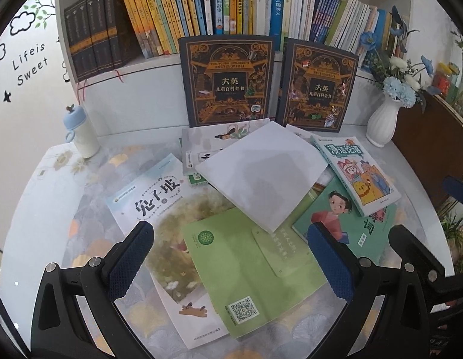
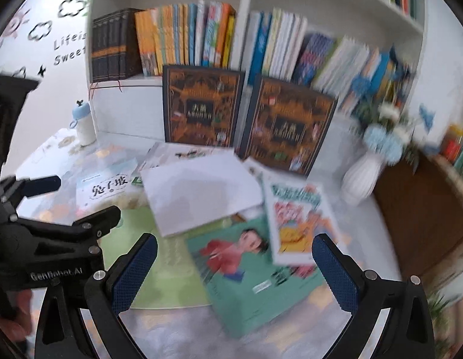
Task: Organize books
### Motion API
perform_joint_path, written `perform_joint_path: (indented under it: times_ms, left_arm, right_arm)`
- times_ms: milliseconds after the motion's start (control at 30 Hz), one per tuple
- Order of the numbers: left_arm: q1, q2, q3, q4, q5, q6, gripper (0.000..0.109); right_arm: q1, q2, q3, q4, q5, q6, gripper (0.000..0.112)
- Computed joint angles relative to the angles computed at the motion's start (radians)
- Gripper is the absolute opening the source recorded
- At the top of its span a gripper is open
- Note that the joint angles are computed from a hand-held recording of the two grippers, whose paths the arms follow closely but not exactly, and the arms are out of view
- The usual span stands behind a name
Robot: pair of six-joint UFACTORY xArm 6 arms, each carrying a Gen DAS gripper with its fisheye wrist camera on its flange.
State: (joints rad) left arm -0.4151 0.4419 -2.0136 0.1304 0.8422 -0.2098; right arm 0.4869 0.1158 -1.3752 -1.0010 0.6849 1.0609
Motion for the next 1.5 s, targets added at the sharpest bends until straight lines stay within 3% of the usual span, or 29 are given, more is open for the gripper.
perform_joint_path:
  times_ms: [67, 233, 433, 600, 767, 1100, 1500]
  left_arm:
    - [-0.001, -0.005, 0.012, 0.003, -0.009, -0.004, 0.102]
    - [0.000, -0.010, 0.028, -0.001, -0.032, -0.011, 0.102]
    - [0.003, -0.008, 0.029, -0.008, -0.037, -0.012, 0.102]
    - [0.002, -0.003, 0.026, 0.001, -0.033, -0.017, 0.102]
    - [0.006, -0.003, 0.028, -0.018, -0.035, -0.011, 0.102]
    - [0.012, 0.002, 0.022, -0.023, -0.021, -0.017, 0.102]
    - [0.025, 0.017, 0.002, -0.051, -0.002, -0.018, 0.102]
  right_arm:
    - [-0.004, 0.007, -0.010, 0.009, -0.004, -0.007, 0.103]
    - [-0.068, 0.007, 0.024, 0.194, -0.179, -0.040, 0.103]
    - [-0.040, 0.018, -0.006, 0.090, -0.057, 0.027, 0.103]
    - [-0.074, -0.001, 0.034, 0.170, -0.176, -0.010, 0.103]
    - [-0.058, 0.008, 0.013, 0.113, -0.112, 0.015, 0.103]
    - [-0.111, -0.041, 0.093, 0.192, -0.280, 0.011, 0.103]
    - [-0.131, -0.043, 0.105, 0.240, -0.293, -0.010, 0.103]
